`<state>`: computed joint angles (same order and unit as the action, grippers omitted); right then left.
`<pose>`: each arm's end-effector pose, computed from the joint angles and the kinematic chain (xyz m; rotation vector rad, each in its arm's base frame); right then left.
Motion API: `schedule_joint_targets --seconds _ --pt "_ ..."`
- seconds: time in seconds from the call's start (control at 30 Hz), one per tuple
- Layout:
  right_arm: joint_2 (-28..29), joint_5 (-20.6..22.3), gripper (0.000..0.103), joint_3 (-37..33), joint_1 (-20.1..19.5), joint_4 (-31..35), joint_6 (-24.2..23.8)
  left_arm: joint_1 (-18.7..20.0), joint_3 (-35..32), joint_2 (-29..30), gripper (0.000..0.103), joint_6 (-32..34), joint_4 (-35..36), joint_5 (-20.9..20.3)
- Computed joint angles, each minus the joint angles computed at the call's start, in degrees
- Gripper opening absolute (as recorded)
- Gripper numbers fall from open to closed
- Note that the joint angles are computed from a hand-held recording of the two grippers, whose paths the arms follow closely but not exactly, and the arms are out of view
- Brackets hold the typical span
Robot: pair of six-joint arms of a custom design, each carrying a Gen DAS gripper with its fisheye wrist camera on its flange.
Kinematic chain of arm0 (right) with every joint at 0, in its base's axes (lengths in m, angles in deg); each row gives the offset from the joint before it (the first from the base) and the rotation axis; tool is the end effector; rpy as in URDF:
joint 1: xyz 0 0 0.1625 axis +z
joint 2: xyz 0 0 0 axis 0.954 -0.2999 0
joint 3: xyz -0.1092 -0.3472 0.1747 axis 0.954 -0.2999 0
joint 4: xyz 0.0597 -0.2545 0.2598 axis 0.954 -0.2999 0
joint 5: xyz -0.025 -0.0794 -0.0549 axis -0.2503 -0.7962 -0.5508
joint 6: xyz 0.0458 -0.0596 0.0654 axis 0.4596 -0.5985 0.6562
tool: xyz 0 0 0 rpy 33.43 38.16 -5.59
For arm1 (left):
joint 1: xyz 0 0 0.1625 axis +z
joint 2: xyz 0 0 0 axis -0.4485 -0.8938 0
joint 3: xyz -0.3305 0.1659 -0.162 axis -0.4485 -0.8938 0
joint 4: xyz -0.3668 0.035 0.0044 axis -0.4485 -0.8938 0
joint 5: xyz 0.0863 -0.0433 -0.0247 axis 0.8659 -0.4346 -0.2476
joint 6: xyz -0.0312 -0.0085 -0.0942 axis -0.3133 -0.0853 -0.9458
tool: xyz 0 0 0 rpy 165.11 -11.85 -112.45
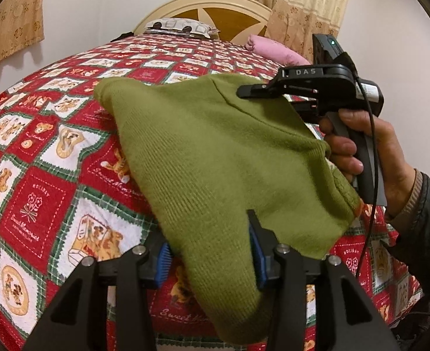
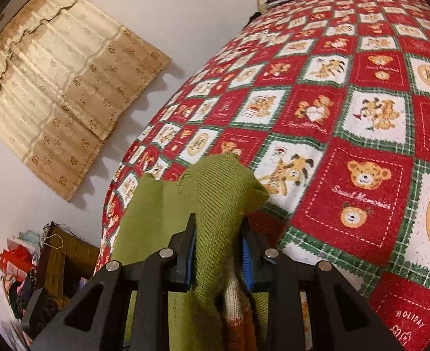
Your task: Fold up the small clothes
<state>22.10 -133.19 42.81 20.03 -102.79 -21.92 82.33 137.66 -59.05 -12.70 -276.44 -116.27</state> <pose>0.1858 -0.8331 0.0035 -0.9481 2.8591 -0.1743 -0.1184 -0.5474 0.0607 0.0985 2.3463 -1.0666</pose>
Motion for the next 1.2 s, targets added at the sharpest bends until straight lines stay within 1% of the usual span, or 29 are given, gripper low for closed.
schedule_joint_targets --seconds 0.07,0.13,0.27,0.3,0.4,0.57,0.63,0.67,0.73,0.77,0.8,0.87,0.9,0.93,0.97,1.0,1.03,1.1,1.13,1.2 --pt "0.3 -0.5 0.026 -0.4 0.0 0.0 0.0 0.0 0.1 0.2 0.052 -0.1 -0.5 0.3" --pt "1.0 -1.2 0.026 -1.6 -0.1 0.5 0.2 0.0 0.2 0.4 0.063 -0.7 -0.4 0.9" --pt "0.6 -3.9 0.027 0.4 0.2 -2.3 -0.6 -0.2 0.4 0.5 0.063 -0.5 -0.7 1.5" --pt "0.7 -4.0 0.027 0.4 0.1 -2.3 -0.5 -0.2 0.5 0.5 0.063 -0.5 -0.7 1.6" --pt "2.4 -4.0 0.028 -2.9 -0.3 -0.5 0.3 -0.3 0.6 0.7 0.064 -0.2 -1.2 1.9" --pt "3.4 -4.4 0.029 -4.6 -0.7 0.5 0.7 -0.3 0.8 1.0 0.07 -0.4 -1.8 2.9" --pt "3.0 -4.6 0.03 -3.7 -0.7 -0.4 0.8 -0.7 0.9 1.0 0.074 -1.1 -1.3 3.9" --pt "2.1 -5.0 0.031 -1.7 -0.5 -2.0 0.4 -0.9 0.9 0.9 0.075 -1.6 -0.8 4.6" --pt "-0.4 -6.1 0.036 3.7 -0.2 -6.4 -0.8 -1.7 1.2 0.3 0.075 -2.2 0.4 6.6" --pt "-2.1 -6.5 0.037 7.0 0.0 -9.1 -1.3 -2.3 1.6 0.0 0.075 -2.1 0.1 7.7" --pt "-3.9 -6.7 0.037 10.3 0.1 -11.8 -1.7 -2.9 1.7 0.0 0.076 -1.1 -1.4 9.4" --pt "-9.0 -6.1 0.037 19.5 0.3 -19.9 -3.0 -4.0 1.9 0.4 0.083 1.6 -6.0 12.1" --pt "-11.2 -5.5 0.038 23.6 0.3 -23.5 -4.1 -4.2 1.6 0.6 0.089 3.8 -9.6 13.0" --pt "-14.4 -4.0 0.042 29.2 0.4 -27.7 -6.0 -4.1 1.2 0.7 0.092 4.8 -11.1 13.4" --pt "-16.7 -2.7 0.046 33.3 0.4 -30.6 -7.5 -3.6 0.5 0.6 0.092 5.1 -11.1 13.7" --pt "-19.0 -1.2 0.056 37.4 0.4 -33.1 -9.1 -3.0 -0.2 0.5 0.092 4.6 -9.7 13.7" --pt "-21.5 0.9 0.06 41.8 0.2 -34.7 -11.3 -2.2 -1.0 0.4 0.092 3.9 -7.6 13.7" --pt "-24.0 2.2 0.061 46.0 0.1 -33.0 -15.1 -0.8 -2.9 1.0 0.092 3.3 -4.5 14.2" --pt "-24.9 1.9 0.061 47.6 0.0 -31.0 -17.1 -0.3 -3.6 1.2 0.093 2.4 -2.5 14.9" --pt "-25.5 -0.2 0.061 49.4 -0.2 -29.6 -18.9 0.4 -3.9 1.4 0.096 0.1 1.1 15.7"
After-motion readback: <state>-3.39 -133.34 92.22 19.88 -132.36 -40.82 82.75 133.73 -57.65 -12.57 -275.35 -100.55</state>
